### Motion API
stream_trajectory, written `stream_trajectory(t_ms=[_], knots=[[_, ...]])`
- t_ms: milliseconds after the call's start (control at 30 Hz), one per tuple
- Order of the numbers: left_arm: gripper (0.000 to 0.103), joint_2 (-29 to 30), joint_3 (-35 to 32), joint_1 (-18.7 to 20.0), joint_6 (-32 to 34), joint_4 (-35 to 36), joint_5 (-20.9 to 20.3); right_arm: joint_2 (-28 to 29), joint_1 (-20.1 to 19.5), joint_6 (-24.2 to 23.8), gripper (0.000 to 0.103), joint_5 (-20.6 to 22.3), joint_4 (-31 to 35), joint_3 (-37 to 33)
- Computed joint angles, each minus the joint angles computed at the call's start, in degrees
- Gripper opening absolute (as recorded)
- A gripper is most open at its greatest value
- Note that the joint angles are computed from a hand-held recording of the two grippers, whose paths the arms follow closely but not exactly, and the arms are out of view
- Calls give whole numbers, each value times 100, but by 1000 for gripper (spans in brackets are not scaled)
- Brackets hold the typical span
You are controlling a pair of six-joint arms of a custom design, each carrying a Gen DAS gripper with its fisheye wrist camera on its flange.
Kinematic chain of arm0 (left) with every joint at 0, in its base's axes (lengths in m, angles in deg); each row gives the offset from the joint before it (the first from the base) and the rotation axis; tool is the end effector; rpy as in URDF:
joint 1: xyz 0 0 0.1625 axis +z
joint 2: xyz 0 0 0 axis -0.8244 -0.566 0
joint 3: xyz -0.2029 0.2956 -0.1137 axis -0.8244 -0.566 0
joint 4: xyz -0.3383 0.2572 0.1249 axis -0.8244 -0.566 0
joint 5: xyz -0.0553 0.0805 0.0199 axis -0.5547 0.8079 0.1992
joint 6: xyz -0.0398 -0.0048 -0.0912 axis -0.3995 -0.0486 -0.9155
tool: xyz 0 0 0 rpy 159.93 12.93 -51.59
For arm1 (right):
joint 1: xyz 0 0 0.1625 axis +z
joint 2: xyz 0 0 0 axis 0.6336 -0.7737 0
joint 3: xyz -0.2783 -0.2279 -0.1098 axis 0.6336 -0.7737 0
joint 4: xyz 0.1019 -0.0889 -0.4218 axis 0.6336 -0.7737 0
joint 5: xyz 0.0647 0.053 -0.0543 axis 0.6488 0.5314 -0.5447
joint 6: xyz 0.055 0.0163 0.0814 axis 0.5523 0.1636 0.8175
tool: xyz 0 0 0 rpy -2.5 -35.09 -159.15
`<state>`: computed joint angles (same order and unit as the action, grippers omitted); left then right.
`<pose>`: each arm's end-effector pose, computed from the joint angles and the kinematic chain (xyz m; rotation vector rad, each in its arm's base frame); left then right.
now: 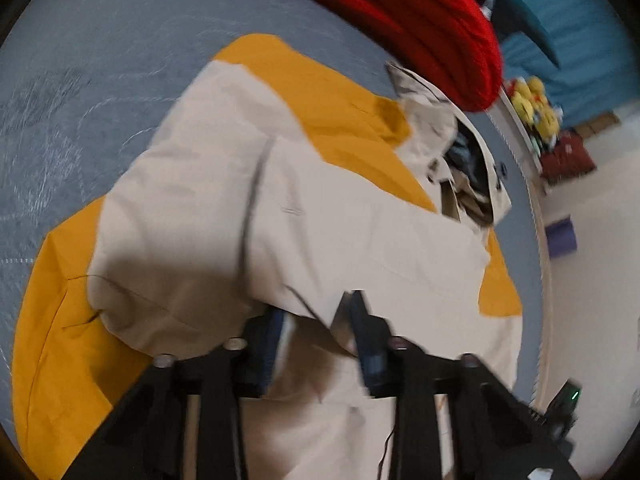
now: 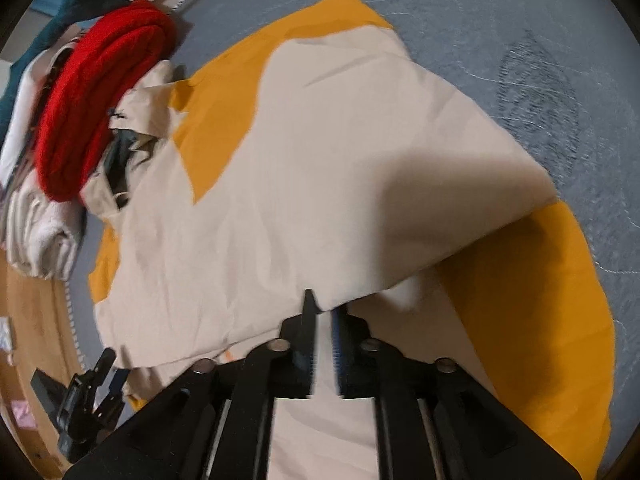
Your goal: Fold large clothes
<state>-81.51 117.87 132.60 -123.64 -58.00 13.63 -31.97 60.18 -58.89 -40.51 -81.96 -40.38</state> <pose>0.0300 -0.7176 0.3475 -0.8069 2.5291 -1.0623 0.2293 -0.8423 0.0356 -0.1870 -2.6758 0.3110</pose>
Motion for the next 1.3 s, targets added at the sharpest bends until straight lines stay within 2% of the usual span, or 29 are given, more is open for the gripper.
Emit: stream_trajectory(t_ms=[33,67,167,233,367,467,567,700,767,833,900,933,1000,1033,1067,1100,1167,1200,1233,1300], knots=[[15,-34,31,38,-90,-68,-59,-19,20,35,38,-120,-62,60],[10,-61,53,59,-173,-114,-72,-36,32,46,42,-172,-112,103],[6,-66,71,0,-120,-255,56,-193,106,6,43,-348,-535,432],[5,-141,179,-186,63,-499,413,-308,188,-64,43,-539,-977,693],[5,-266,413,-621,390,-994,1404,-450,283,-309,43,-581,-1665,985],[12,-347,432,-629,-149,-316,1782,-456,266,-408,43,-517,-1867,976],[12,-450,423,-503,-912,247,1889,-431,123,141,43,-564,-1418,780],[12,-553,423,-517,-1199,493,2300,-535,-10,1086,43,-1235,-977,765],[12,-582,432,-572,-1175,531,2605,-604,26,929,43,-1465,-1413,896],[12,-565,446,-608,-990,348,2759,-622,93,444,43,-1342,-2063,996],[12,-548,429,-579,-641,76,2565,-658,119,46,43,-945,-2552,1121],[12,-537,415,-520,-478,-95,2297,-675,116,-147,43,-640,-2727,1178],[13,-514,334,-334,-385,-132,1592,-664,81,-354,43,-19,-2695,1180],[14,-488,266,-196,-452,-62,1160,-644,64,-340,43,158,-2596,1154],[14,-486,229,-20,-758,126,789,-627,23,-250,43,312,-2415,1116],[14,-501,216,69,-988,315,657,-608,-22,-116,43,355,-2188,1069],[14,-517,158,306,-1574,953,390,-497,-92,208,43,131,-1666,861],[14,-557,198,369,-1743,974,239,-416,-123,409,43,-158,-1327,707],[14,-628,293,408,-1892,839,81,-445,-162,595,43,-260,-1228,764],[14,-686,301,337,-1908,885,133,-523,-231,818,42,-66,-1277,872]])
